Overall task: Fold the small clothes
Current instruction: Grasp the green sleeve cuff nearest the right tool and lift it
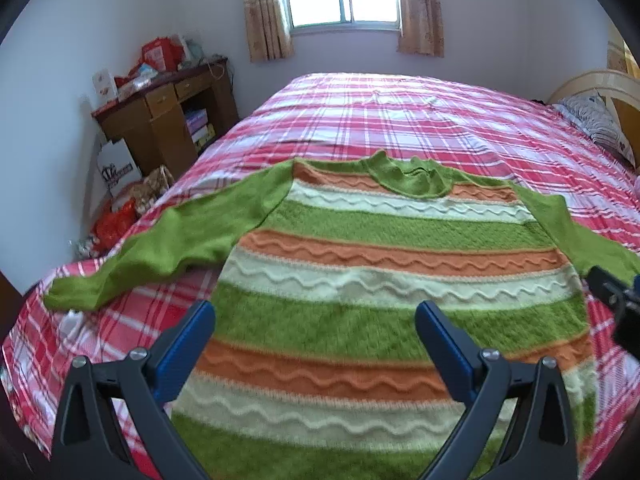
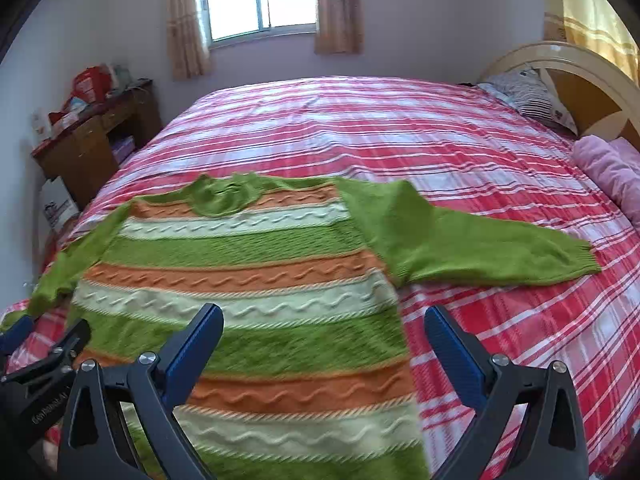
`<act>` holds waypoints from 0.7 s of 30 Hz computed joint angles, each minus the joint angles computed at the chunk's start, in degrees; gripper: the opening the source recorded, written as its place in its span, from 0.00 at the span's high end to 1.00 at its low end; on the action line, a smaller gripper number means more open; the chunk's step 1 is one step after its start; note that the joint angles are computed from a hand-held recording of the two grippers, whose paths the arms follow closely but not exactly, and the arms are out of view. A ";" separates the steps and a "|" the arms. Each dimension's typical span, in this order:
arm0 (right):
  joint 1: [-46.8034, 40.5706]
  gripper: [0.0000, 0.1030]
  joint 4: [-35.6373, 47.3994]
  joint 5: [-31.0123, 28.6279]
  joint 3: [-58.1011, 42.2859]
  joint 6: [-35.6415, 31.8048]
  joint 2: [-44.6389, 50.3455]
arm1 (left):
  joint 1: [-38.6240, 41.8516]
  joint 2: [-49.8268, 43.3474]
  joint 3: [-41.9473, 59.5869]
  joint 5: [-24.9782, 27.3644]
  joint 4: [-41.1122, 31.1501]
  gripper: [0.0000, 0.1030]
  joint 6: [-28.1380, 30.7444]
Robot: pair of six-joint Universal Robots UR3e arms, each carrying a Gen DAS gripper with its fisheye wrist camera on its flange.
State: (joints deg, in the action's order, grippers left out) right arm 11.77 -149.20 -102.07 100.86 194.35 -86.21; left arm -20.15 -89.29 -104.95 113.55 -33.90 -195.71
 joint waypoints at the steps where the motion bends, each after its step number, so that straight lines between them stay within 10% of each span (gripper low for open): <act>1: -0.70 0.02 -0.43 0.21 0.24 -0.36 0.07 | -0.23 -1.41 0.16 1.08 1.95 0.01 0.67; 6: -9.54 0.03 -6.09 5.13 6.14 -3.08 -2.32 | 0.87 -6.71 -0.24 2.97 9.77 0.01 3.00; 11: -25.15 0.40 -9.72 11.72 14.46 -5.21 -7.94 | 2.40 -10.42 -0.44 1.98 12.55 0.01 1.93; 21: -67.95 0.49 -10.13 35.90 24.06 -4.27 -11.07 | 4.22 -14.00 -0.55 -2.77 10.84 0.01 -3.00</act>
State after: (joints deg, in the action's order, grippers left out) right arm -56.18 -159.33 -66.17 124.92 190.08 -97.28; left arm -15.94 -103.29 -105.50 110.78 -23.06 -198.71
